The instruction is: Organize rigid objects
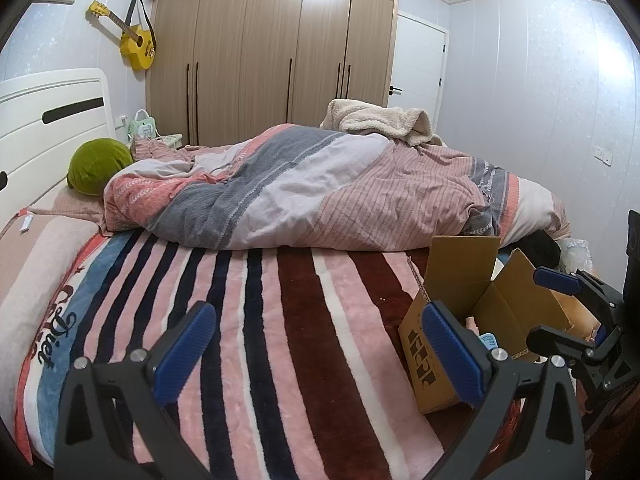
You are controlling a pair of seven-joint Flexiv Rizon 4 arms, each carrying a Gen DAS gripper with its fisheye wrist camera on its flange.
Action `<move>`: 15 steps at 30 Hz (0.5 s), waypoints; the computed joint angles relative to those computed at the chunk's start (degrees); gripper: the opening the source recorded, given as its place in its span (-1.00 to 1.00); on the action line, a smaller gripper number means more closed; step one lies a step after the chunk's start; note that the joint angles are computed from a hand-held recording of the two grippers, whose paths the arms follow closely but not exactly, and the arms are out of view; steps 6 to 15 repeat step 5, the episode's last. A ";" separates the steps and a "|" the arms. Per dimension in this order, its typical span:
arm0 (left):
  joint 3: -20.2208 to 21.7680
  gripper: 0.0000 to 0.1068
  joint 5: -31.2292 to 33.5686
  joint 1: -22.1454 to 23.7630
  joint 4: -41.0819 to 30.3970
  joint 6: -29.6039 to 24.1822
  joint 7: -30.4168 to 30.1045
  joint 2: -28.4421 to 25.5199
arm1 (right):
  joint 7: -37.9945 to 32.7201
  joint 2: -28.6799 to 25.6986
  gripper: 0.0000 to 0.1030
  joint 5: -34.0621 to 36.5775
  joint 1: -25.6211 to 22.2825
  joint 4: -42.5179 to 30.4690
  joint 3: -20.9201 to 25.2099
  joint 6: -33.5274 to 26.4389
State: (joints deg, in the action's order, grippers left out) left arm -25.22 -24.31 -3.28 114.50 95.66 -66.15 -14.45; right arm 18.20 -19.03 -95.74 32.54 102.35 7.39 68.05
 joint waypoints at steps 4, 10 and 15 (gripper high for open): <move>-0.88 0.92 -0.19 0.76 0.18 0.06 0.26 0.05 | 0.15 -0.14 1.00 0.00 0.09 -0.04 0.01 -0.05; 0.09 0.92 0.12 -0.06 -0.01 -0.03 -0.16 0.01 | 0.02 -0.04 1.00 0.03 -0.01 0.00 -0.02 0.08; 0.09 0.92 0.12 -0.06 -0.01 -0.03 -0.16 0.01 | 0.02 -0.04 1.00 0.03 -0.01 0.00 -0.02 0.08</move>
